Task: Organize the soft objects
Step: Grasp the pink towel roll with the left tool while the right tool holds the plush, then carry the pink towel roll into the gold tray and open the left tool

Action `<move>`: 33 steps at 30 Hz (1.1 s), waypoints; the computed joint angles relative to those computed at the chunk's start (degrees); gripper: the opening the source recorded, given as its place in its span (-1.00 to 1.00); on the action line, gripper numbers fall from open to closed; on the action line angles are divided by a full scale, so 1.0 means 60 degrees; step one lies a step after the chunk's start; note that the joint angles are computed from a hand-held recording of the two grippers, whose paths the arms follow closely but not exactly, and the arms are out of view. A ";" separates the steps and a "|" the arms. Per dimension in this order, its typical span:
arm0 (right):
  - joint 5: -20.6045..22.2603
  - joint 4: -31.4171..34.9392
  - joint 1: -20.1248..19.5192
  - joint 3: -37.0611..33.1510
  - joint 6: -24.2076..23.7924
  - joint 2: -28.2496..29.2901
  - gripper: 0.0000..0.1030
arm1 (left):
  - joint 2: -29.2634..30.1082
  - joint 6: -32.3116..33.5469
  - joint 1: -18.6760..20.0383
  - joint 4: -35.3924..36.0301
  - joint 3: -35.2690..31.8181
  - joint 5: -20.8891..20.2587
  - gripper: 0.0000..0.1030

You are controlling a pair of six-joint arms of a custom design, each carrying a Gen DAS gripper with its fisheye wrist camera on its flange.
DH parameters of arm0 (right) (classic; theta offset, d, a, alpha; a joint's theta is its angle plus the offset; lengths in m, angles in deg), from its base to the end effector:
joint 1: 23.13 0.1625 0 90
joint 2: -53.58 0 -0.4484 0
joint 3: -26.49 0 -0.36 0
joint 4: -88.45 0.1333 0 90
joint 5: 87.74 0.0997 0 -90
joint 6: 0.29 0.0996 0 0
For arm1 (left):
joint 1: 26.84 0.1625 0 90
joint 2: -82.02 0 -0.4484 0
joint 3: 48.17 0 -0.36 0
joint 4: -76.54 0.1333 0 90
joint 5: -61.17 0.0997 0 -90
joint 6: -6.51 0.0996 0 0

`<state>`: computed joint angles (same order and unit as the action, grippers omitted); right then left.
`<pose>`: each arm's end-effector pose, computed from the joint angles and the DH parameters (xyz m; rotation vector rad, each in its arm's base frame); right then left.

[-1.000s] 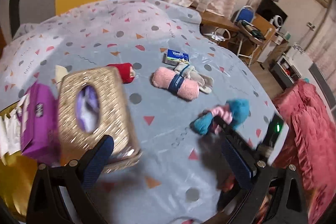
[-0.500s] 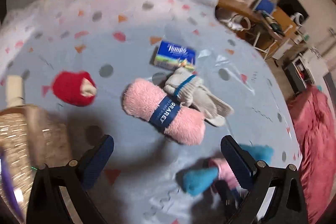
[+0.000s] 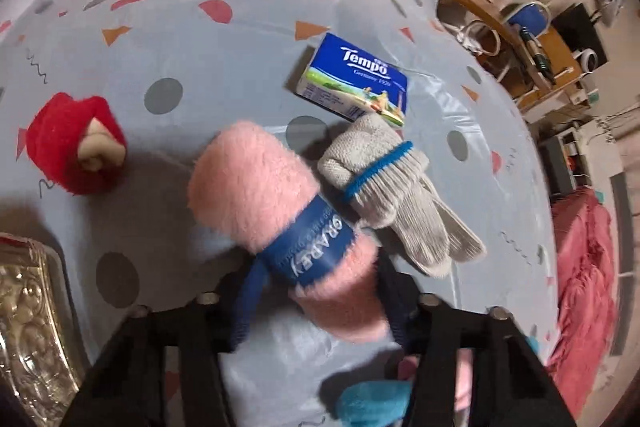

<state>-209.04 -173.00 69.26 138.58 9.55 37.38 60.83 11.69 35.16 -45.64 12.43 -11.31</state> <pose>0.1024 -0.4971 0.0048 -0.6161 -2.1521 1.7512 -0.2235 -0.7682 -0.0107 0.8303 2.6910 0.0885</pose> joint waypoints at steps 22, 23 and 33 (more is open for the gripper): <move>-0.1660 0.2460 0.0276 -0.0045 0.5728 -0.1246 0.32 | -0.1525 0.2016 -0.0087 -0.1870 0.2796 0.0956 -0.26; -0.1767 0.2552 0.0258 -0.0093 0.5777 -0.1266 0.13 | -0.1550 0.2137 -0.0104 -0.1911 0.2845 0.1013 -0.22; 0.0695 -0.1571 -0.0277 0.0296 0.2825 0.0089 -0.41 | -0.1221 0.1511 -0.0123 -0.2554 0.2529 0.0779 0.67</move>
<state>-204.87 -182.43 67.59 140.36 26.50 37.92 53.50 20.76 34.42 -60.96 27.60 -6.63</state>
